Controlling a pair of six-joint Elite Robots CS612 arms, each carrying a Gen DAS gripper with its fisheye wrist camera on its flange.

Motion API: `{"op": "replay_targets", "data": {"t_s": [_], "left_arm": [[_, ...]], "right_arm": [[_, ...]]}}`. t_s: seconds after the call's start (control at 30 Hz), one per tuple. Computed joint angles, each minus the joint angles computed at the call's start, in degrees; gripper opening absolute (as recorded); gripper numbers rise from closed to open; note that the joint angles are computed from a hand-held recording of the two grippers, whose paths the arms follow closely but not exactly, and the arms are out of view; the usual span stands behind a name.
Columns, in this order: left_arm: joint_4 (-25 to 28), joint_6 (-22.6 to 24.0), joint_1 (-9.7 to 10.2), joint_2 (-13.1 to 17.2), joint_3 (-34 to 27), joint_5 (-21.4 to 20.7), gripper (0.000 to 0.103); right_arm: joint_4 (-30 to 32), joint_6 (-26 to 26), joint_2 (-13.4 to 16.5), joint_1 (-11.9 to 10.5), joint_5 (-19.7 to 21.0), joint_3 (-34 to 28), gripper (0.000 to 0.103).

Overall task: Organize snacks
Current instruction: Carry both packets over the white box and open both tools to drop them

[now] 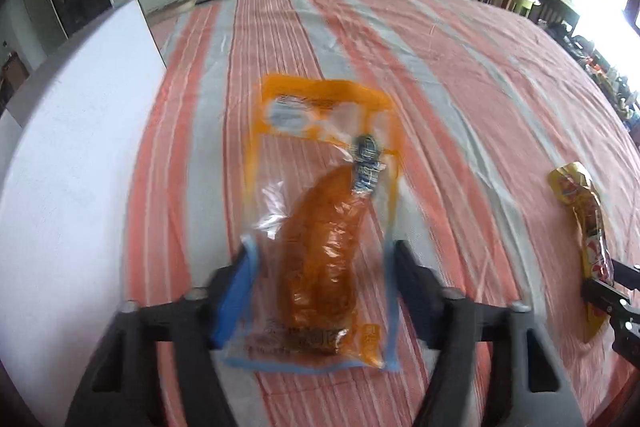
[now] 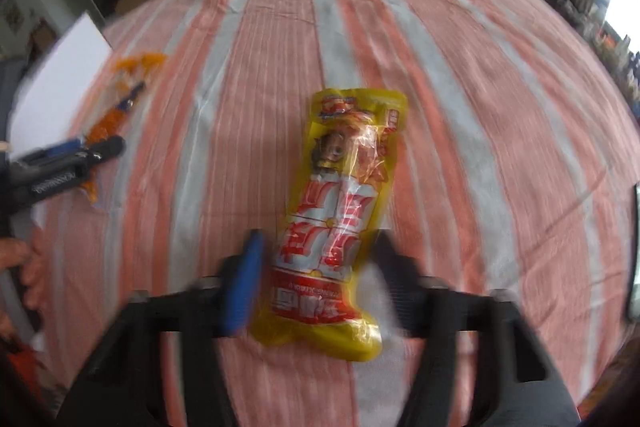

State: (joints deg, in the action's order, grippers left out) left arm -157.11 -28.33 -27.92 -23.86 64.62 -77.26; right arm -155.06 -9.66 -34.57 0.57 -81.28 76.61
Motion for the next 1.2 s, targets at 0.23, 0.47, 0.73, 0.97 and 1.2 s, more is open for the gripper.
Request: {"op": "replay_targets", "data": {"t_s": [0.23,0.47,0.73,0.97,1.2], "left_arm": [[-11.64,-7.04,1.15,-2.94,7.35,-10.57,0.045],[-26.50,-11.98,1.45,-6.97,15.13,-15.99,0.045],[-35.89,-13.02,3.03,-16.85,29.45,-6.75,0.045],[-21.63,-20.05,3.07,-23.37,39.07,13.71,0.070],[-18.42,-24.15,1.49,-24.79,42.17,21.08,0.091]], "right_arm": [[-0.79,7.53,-3.09,-4.59,14.48,5.53,0.043],[-4.63,13.27,-4.67,-7.13,25.97,8.36,0.043],[-0.90,5.67,-6.97,-2.21,34.56,5.41,0.043],[5.56,-7.50,-6.62,6.60,40.32,-1.30,0.050],[-1.48,-6.27,-2.98,11.14,35.32,-5.66,0.068]]}}
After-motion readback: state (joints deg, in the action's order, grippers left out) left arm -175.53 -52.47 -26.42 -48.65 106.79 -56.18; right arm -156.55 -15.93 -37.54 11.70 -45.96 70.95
